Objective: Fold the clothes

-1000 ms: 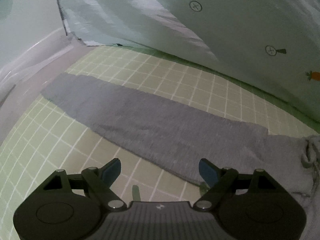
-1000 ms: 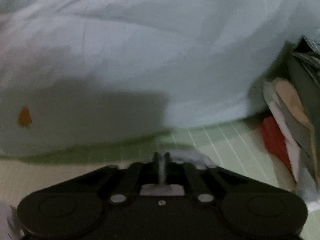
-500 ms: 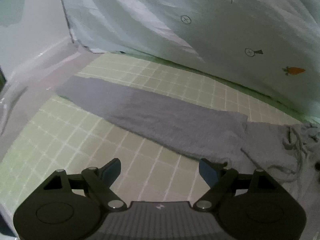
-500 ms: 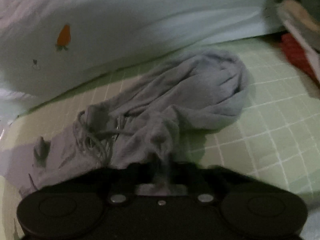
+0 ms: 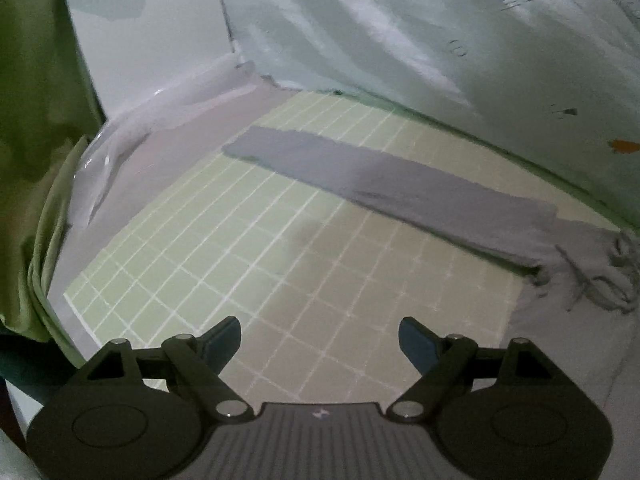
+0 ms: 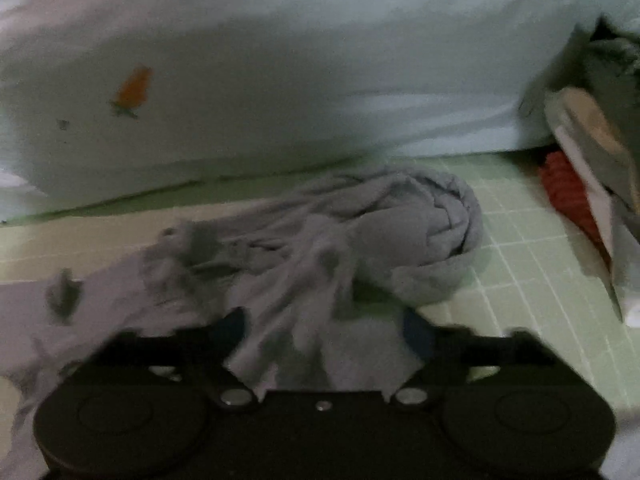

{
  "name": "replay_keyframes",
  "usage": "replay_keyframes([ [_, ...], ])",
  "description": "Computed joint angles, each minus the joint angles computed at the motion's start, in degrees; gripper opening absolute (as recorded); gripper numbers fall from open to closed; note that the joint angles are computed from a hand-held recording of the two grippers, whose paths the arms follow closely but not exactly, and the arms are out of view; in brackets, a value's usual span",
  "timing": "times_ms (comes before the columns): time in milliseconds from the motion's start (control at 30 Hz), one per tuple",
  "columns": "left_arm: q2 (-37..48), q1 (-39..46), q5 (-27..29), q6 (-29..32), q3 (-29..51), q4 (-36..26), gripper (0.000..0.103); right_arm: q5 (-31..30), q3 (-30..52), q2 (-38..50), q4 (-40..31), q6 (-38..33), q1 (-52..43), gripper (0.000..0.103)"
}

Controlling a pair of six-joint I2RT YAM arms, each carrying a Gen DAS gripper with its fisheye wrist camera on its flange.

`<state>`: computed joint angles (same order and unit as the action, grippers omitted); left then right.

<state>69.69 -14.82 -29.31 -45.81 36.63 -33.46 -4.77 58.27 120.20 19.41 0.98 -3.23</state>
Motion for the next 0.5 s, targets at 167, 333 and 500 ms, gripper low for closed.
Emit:
replay_keyframes([
  [167,-1.9,15.4,10.4,17.3,-5.4,12.5,0.087,4.0,-16.8,-9.0,8.7,6.3,7.0,0.103],
  [333,5.1,30.6,21.4,34.0,-6.1,25.7,0.087,10.8,-21.3,-8.0,10.0,18.2,16.7,0.103],
  [500,20.9,42.0,31.9,44.6,3.7,30.5,0.087,20.6,-18.9,-5.8,4.3,28.6,25.7,0.103],
])
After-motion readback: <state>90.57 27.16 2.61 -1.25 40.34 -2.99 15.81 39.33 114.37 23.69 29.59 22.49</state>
